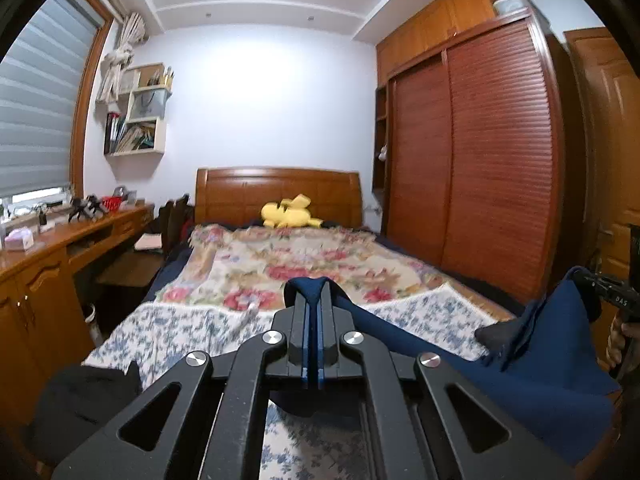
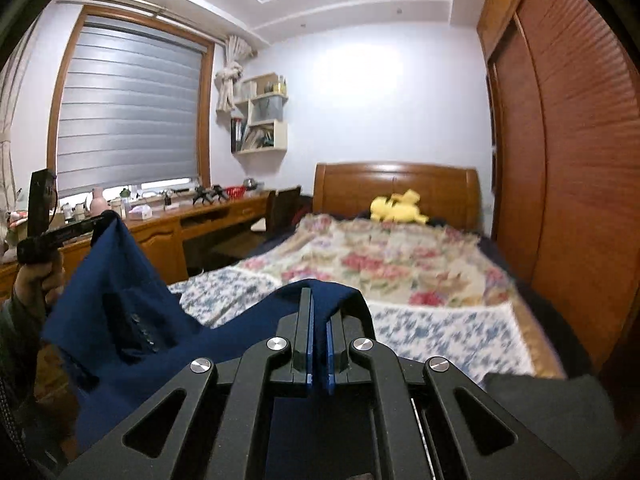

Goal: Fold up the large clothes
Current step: 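Lift the hem with both grippers, fold it onto the collar, open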

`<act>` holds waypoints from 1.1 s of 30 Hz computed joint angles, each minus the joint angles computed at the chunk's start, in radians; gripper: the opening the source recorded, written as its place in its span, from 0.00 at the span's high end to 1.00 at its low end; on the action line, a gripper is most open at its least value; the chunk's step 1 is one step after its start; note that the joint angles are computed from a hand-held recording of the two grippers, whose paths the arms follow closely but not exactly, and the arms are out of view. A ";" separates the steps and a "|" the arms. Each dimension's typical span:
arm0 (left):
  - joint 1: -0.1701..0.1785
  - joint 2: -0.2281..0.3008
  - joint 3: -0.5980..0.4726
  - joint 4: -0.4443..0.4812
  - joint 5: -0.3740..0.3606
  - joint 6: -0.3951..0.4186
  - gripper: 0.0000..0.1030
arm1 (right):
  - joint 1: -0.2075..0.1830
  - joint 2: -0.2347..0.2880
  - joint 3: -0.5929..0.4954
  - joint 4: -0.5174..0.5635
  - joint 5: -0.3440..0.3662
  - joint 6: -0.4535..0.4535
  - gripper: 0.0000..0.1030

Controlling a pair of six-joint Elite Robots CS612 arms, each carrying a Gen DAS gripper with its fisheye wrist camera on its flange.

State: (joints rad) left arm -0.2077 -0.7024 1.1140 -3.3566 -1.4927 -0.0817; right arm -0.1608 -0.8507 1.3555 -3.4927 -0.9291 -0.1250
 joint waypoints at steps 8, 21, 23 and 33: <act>0.000 0.064 -0.091 0.155 -0.032 0.021 0.97 | 0.032 0.007 0.015 0.166 -0.142 -0.142 0.96; 0.003 0.303 -0.452 0.490 0.004 -0.031 0.97 | 0.095 0.193 -0.304 0.511 -0.341 -0.111 0.95; 0.005 0.326 -0.488 0.543 -0.017 -0.035 0.97 | 0.109 0.201 -0.320 0.541 -0.352 -0.115 0.95; -0.014 0.323 -0.432 0.495 0.038 0.048 0.78 | 0.119 0.218 -0.308 0.506 -0.435 -0.142 0.55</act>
